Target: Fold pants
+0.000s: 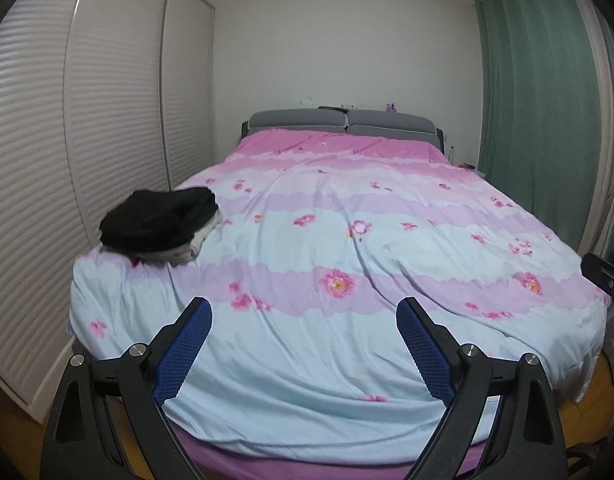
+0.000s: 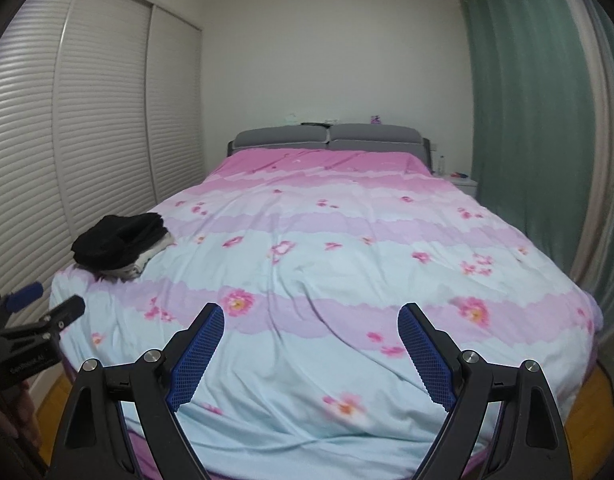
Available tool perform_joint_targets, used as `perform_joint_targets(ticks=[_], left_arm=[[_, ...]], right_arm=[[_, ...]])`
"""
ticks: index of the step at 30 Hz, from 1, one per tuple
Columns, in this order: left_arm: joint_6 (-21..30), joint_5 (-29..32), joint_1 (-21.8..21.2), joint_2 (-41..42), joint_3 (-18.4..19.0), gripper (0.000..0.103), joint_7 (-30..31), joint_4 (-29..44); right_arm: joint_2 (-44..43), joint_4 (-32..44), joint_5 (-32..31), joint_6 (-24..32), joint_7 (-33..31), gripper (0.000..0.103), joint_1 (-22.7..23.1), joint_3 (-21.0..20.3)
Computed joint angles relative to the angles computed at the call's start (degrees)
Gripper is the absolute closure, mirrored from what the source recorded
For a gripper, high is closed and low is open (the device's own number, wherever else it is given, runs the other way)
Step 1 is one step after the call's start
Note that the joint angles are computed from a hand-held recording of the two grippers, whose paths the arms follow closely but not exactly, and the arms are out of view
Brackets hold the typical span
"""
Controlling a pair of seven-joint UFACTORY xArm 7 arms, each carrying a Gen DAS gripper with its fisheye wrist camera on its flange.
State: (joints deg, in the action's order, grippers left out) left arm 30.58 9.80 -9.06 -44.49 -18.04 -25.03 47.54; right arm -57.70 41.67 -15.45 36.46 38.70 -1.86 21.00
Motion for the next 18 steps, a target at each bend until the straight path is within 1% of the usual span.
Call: perform_joint_targets(ticks=[1,3,5,8,15,18], left_arm=[[0.02,0.08,-0.47,0.15,-0.02,0.008,0.57,0.14],[-0.46,1.02,0.46,-0.59,-1.12,0.008,-0.1,-0.1],[-0.37,0.48,-0.26,-0.6,-0.8,0.008,-0.09,-0.19],[-0.31,0.26,-0.77,-0.5,-0.91,0.008,-0.03,-0.39],[-0.63,1.03,-0.73,-0.97,-1.87,0.008,-0.17,-0.82],[-0.51,1.1,-0.92,-0.77,-1.93,0.008,-0.03,-0.61]], right_arm=[[-1.04,-0.35,-0.08,0.64,0.17,0.013,0.01,0.03],[-3.62,-1.33,-0.4,1.99,0.65,0.013,-0.2,0.29],[-5.36,-1.99,-0.57,3.16,1.0,0.01,-0.49,0.56],[-7.44,-2.92,-0.49,4.7,1.45,0.01,-0.6,0.7],[-9.84,-4.35,0.38,6.26,2.42,0.01,-0.45,0.06],[-9.69,-4.1,0.15,6.55,1.7,0.01,-0.55,-0.09]])
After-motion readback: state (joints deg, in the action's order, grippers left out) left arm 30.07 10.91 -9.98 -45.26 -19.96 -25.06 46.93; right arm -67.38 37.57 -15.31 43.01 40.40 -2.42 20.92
